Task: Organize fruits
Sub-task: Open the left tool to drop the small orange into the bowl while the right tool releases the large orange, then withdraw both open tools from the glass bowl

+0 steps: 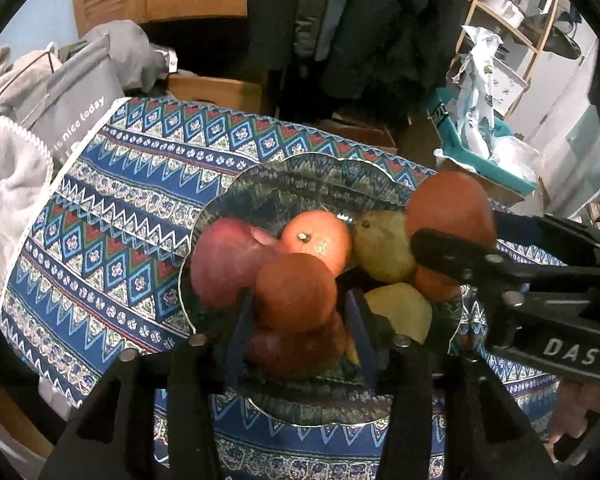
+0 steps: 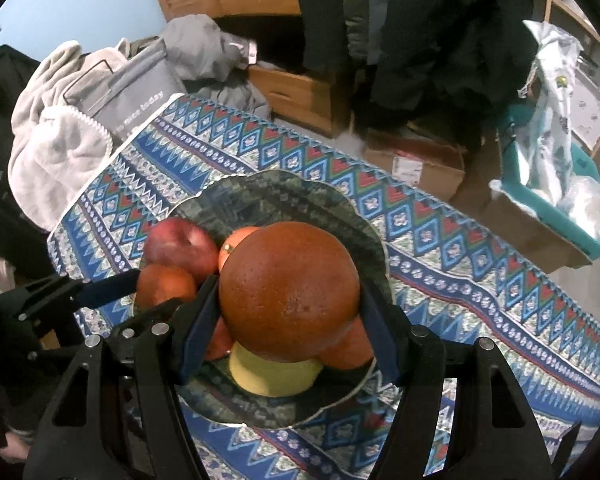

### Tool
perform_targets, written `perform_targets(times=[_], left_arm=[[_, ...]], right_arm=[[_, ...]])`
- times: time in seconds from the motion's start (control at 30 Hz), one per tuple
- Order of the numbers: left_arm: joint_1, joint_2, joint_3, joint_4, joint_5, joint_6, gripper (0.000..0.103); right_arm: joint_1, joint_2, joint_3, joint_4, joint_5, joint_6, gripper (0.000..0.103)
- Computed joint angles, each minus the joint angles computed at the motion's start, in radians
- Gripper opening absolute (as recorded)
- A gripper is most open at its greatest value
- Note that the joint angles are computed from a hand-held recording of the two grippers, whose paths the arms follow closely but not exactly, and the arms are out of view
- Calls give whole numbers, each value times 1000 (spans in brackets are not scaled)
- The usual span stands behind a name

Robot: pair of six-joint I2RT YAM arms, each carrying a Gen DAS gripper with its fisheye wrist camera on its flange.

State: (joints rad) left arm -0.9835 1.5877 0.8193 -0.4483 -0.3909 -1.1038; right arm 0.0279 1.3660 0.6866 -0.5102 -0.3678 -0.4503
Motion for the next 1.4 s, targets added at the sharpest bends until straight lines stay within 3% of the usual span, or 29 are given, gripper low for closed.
perform_targets(times=[0.07,0.57,1.0,1.4], left_arm=[[-1,-1,3,-15,-9,-4,68],[-24,-26,39,-126,-22,-23,72],[-44,-69,40,-182,-43,-77,75],[-133,-130,147,-363,-147,-157,79]], right_arm=[[8,17,6,-5,-4,5,69],[31,74,2,2,11,30,71],[-43,4,63,-71,-78,37,72],[-159,-196,86,-178,-88,-24,72]])
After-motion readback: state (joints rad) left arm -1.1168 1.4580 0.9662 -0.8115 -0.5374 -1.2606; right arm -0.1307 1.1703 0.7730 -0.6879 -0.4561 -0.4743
